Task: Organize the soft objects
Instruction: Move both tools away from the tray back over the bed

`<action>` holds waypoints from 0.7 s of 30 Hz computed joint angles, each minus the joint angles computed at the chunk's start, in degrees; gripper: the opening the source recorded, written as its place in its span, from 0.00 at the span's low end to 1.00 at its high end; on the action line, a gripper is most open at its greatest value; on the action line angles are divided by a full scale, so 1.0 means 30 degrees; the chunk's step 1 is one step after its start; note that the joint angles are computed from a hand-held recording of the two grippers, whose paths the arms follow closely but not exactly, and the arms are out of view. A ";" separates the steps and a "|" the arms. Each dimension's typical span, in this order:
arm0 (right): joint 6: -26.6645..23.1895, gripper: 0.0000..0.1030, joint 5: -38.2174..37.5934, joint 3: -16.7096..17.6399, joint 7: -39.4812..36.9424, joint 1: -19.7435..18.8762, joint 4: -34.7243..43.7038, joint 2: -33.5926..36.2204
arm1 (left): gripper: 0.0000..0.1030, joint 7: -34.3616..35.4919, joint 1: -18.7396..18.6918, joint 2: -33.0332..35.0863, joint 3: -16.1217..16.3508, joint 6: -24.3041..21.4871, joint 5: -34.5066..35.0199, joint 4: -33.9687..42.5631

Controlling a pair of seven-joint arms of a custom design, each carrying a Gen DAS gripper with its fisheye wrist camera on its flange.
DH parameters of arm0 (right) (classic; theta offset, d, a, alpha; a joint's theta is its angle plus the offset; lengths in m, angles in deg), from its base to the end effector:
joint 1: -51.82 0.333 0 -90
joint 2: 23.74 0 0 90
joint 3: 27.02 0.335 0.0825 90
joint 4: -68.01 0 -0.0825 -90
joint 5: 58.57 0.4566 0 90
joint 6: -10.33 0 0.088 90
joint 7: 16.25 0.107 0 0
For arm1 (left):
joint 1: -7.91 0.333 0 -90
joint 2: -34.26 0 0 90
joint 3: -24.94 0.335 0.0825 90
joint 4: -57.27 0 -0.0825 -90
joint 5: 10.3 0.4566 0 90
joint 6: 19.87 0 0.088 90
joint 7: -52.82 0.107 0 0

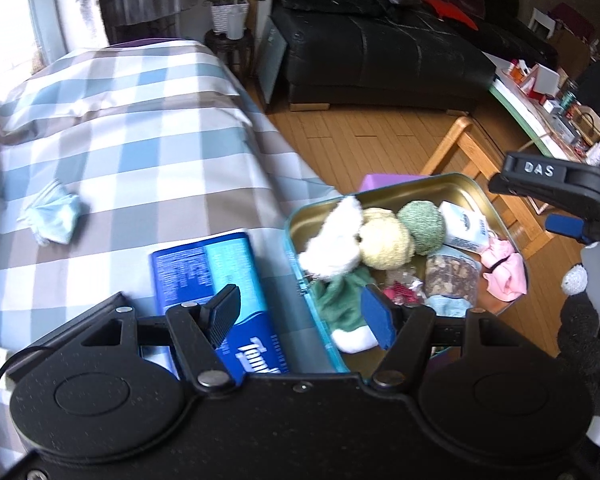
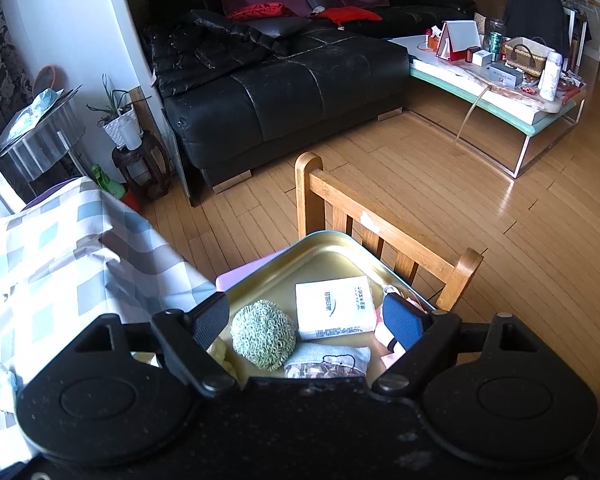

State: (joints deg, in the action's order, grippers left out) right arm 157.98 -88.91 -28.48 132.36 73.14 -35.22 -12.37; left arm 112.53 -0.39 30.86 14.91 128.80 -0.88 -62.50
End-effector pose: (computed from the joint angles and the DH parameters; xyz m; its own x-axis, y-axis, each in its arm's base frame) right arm 0.6810 0.2564 0.4863 -0.2541 -0.9581 -0.1325 -0.7297 0.2798 -0.6239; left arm 0.6059 -0.2057 0.4991 0.0526 -0.9904 0.1278 -0.8407 -0.1130 -0.5296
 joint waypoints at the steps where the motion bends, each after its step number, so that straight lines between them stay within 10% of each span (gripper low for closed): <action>1: 0.0037 0.81 -0.0018 0.0003 -0.0038 0.0001 -0.0060 -0.0039 | 0.61 -0.0112 0.0057 -0.0216 0.0043 -0.0010 0.0055 -0.0205; 21: 0.0551 0.81 -0.2592 0.0549 0.0326 0.0167 -0.1523 -0.1107 | 0.66 -0.4533 0.2943 -0.5209 0.0915 -0.1058 0.2976 -0.4807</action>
State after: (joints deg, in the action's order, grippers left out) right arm 159.63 -96.69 -26.84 133.33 73.64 -39.78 -15.69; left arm 98.94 8.44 15.24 17.65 125.63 8.05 -76.92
